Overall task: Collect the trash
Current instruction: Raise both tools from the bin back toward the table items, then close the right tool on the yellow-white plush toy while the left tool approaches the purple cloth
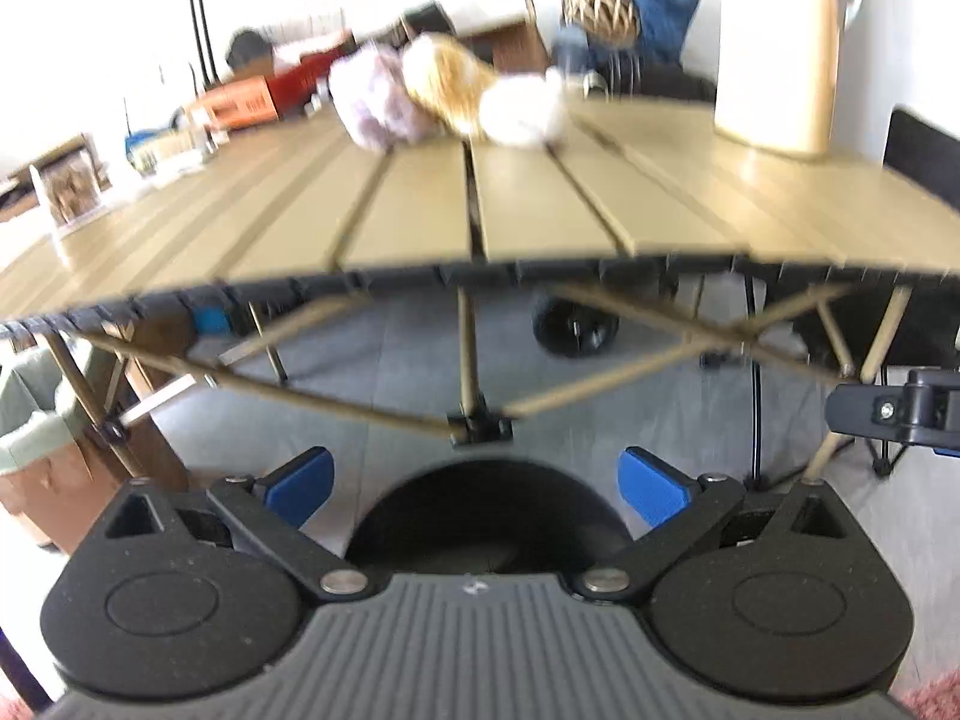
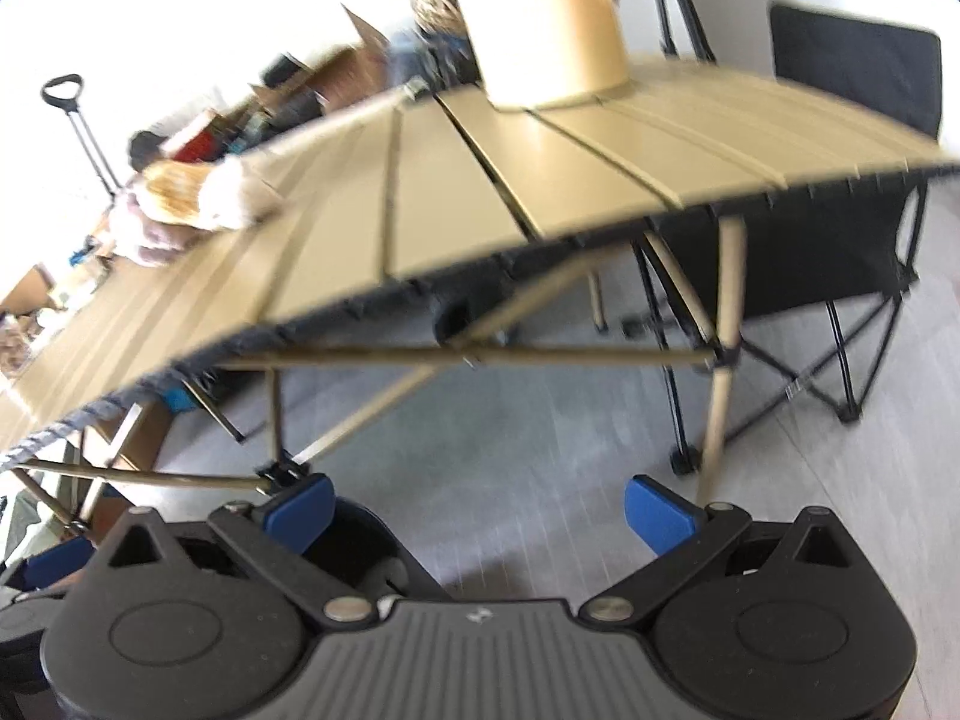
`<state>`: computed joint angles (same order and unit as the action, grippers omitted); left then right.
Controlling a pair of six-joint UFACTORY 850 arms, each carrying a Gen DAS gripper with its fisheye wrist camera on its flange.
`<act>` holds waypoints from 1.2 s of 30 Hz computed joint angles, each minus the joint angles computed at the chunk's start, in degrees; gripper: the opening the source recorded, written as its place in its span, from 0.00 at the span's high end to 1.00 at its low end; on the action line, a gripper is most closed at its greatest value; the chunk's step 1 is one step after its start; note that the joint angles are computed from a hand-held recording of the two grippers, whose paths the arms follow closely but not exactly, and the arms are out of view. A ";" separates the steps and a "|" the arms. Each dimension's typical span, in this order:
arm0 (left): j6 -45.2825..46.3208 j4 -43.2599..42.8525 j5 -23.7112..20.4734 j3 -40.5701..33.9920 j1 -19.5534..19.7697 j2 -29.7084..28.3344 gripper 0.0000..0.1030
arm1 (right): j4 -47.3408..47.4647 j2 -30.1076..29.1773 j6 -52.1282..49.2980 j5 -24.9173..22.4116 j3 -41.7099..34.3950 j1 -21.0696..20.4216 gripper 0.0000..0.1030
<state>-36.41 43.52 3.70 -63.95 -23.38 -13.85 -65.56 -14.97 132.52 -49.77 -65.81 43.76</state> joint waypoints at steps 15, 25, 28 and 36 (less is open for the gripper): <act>5.90 -10.60 10.65 -2.50 5.21 2.92 0.00 | -23.40 -0.83 2.27 -5.86 -4.23 1.96 0.00; 4.67 -13.85 9.36 -11.02 6.89 -2.13 0.00 | -30.31 -5.50 -0.59 -8.07 -11.48 -1.10 0.00; -0.35 -9.52 8.48 -14.18 7.27 -4.14 0.00 | -31.55 -7.35 -2.60 -8.05 -14.12 -2.18 0.00; -25.73 14.18 5.94 -25.09 8.29 -11.41 0.00 | -29.40 -13.31 -8.18 -2.59 -22.81 -5.87 0.00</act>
<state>-62.14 57.70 9.65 -89.04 -15.09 -25.25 -94.96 -28.28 124.34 -52.35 -88.62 37.90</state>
